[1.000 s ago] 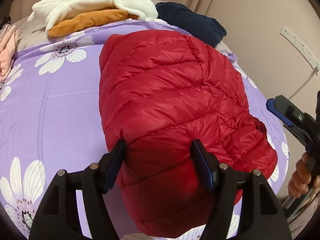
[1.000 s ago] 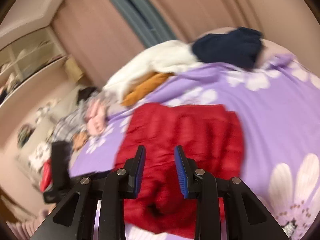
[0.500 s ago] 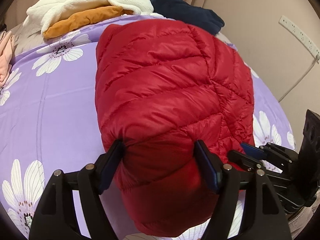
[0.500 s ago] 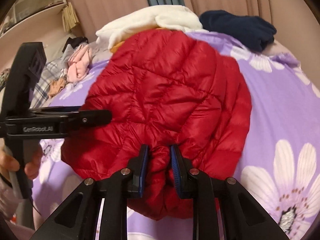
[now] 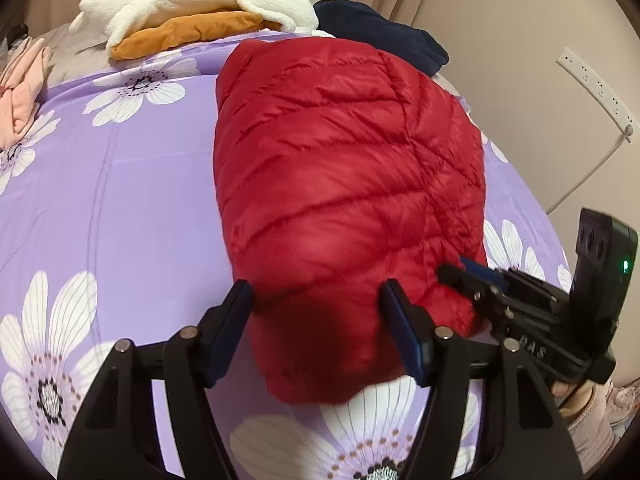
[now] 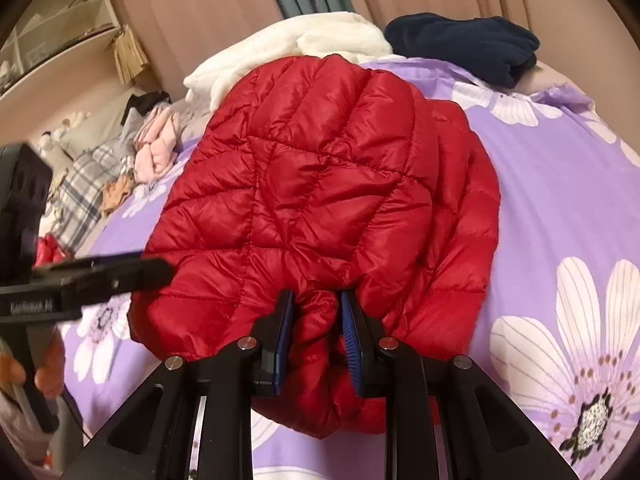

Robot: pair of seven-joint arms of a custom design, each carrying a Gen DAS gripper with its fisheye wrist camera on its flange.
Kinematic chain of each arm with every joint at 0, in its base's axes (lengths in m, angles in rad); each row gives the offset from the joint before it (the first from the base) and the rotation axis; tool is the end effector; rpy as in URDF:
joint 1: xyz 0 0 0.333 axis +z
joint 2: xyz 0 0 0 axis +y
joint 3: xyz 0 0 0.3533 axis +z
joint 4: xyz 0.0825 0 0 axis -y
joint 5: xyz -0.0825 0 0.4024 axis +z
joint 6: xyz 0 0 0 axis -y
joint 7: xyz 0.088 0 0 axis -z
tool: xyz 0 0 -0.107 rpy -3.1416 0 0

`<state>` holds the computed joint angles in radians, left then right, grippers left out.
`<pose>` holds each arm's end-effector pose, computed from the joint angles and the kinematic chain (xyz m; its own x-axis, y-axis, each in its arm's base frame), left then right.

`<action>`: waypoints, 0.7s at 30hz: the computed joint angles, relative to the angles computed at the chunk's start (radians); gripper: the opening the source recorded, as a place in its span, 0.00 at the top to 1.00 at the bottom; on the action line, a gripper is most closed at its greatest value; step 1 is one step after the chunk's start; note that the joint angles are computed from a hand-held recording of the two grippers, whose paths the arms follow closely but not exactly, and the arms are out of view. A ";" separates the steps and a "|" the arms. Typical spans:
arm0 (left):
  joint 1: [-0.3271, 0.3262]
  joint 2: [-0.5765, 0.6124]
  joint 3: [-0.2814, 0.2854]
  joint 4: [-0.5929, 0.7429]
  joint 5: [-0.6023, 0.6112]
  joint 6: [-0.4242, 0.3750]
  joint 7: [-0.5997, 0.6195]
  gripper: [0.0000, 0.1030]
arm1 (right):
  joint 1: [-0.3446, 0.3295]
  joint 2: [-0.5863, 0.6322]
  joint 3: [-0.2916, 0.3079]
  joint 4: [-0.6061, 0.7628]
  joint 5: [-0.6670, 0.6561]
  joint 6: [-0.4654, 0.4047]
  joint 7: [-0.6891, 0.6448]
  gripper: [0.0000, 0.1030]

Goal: Fold large clothes

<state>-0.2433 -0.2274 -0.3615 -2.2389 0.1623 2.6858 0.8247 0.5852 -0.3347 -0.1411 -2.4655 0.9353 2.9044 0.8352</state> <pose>0.4325 -0.3218 0.5610 -0.0767 -0.9688 0.2358 -0.8078 -0.0782 -0.5842 0.4493 0.1549 0.5102 0.4349 -0.8470 -0.3056 -0.6912 -0.0965 -0.7162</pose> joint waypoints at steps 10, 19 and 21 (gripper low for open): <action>0.013 0.033 -0.029 0.022 0.149 -0.037 -0.065 0.50 | 0.012 0.007 -0.010 0.000 -0.018 0.011 0.026 0.77; -0.023 0.059 0.001 0.033 0.186 -0.057 -0.070 0.50 | -0.015 0.033 0.010 0.018 0.035 -0.008 0.000 0.78; -0.028 0.041 0.008 0.021 0.158 -0.047 -0.069 0.48 | -0.028 0.027 0.020 0.017 0.030 -0.016 0.011 0.78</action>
<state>-0.2710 -0.1863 -0.3531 -2.2179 0.3208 2.6389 0.7560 0.5569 -0.3079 -0.1212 -2.4487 0.9654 2.8885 0.8459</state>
